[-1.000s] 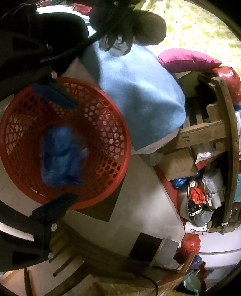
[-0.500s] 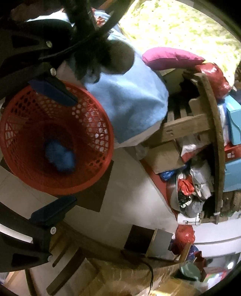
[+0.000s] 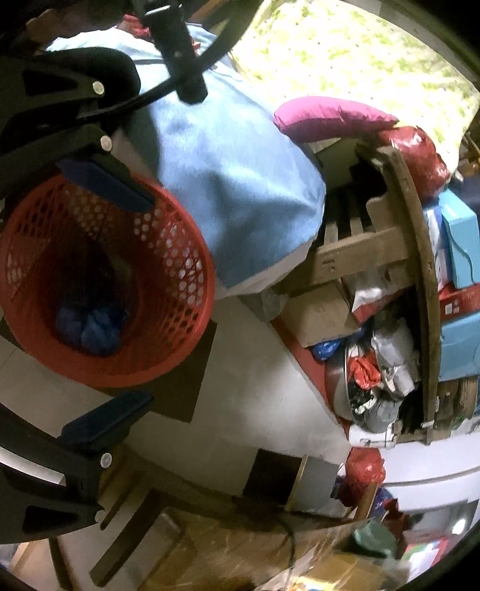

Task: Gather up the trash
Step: 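Move both grippers back from the basket toward the trash on the blanket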

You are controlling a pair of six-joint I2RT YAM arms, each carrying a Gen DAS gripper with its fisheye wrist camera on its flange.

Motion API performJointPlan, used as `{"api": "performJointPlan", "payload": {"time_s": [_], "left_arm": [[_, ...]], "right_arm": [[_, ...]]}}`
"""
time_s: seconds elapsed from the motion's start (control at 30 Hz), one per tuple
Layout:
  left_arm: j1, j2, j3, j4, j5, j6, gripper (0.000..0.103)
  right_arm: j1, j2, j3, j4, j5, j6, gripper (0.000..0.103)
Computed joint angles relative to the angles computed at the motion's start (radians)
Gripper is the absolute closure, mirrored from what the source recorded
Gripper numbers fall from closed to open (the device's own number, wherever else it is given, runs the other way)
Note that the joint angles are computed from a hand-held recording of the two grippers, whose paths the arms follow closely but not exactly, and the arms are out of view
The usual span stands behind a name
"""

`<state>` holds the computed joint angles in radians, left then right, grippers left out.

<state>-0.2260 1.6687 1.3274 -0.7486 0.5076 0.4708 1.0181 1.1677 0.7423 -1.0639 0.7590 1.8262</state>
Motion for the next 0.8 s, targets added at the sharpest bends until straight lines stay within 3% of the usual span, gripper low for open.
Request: {"api": "performJointPlan", "payload": {"time_s": [0.37,0.6,0.8], "left_arm": [[0.295,0.081,0.096,-0.005,0.071,0.038,0.022],[0.480,0.145,0.171,0.027,0.111,0.050,0.022],[0.626,0.264,0.323,0.035,0.128,0.045,0.022]], "right_arm": [[-0.101,0.156,0.177,0.187,-0.020,-0.341,0.004],[-0.124,0.356,0.460,0.239,-0.007,-0.589,0.005],[-0.125,0.532,0.700,0.267,-0.034,-0.750,0.004]]}}
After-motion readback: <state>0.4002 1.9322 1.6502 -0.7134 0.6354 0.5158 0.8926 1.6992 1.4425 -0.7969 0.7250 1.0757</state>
